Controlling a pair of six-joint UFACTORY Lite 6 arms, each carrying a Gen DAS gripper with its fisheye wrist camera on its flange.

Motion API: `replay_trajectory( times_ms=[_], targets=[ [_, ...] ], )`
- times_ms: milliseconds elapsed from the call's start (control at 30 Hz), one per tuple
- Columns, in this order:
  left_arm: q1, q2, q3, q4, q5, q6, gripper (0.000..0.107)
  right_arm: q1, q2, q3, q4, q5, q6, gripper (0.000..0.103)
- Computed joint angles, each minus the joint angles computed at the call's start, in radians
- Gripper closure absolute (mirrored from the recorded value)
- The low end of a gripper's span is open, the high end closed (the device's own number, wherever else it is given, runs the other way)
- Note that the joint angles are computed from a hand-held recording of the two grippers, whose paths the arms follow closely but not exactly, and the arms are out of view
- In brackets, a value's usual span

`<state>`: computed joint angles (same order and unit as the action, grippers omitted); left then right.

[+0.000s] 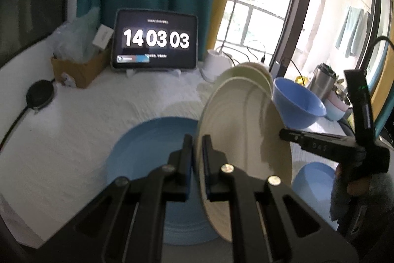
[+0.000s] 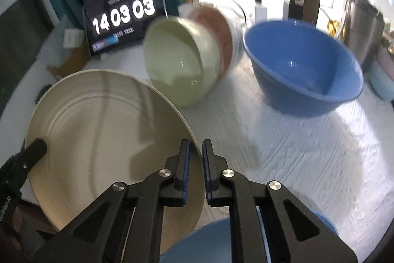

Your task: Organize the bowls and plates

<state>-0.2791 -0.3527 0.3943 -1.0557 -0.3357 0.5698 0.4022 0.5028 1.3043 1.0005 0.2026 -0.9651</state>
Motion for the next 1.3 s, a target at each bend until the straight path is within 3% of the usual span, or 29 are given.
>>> replay_trajectory(
  times_ms=[167, 367, 567, 867, 1300],
  targets=[
    [-0.026, -0.111, -0.030, -0.198, -0.020, 0.194, 0.099, 0.025, -0.120, -0.084, 0.176, -0.034, -0.171, 0.092],
    [-0.111, -0.204, -0.047, -0.386, -0.063, 0.364, 0.098, 0.020, -0.279, -0.196, 0.241, -0.057, -0.234, 0.092],
    [-0.232, -0.218, -0.033, -0.481, -0.122, 0.434, 0.098, -0.010, -0.442, -0.328, 0.180, -0.076, -0.168, 0.092],
    [-0.419, -0.127, 0.026, -0.538, -0.207, 0.435, 0.097, -0.112, -0.612, -0.498, 0.171, -0.052, -0.170, 0.092],
    [-0.569, 0.111, 0.162, -0.571, -0.218, 0.416, 0.095, -0.334, -0.771, -0.697, 0.363, 0.053, -0.429, 0.092]
  ],
)
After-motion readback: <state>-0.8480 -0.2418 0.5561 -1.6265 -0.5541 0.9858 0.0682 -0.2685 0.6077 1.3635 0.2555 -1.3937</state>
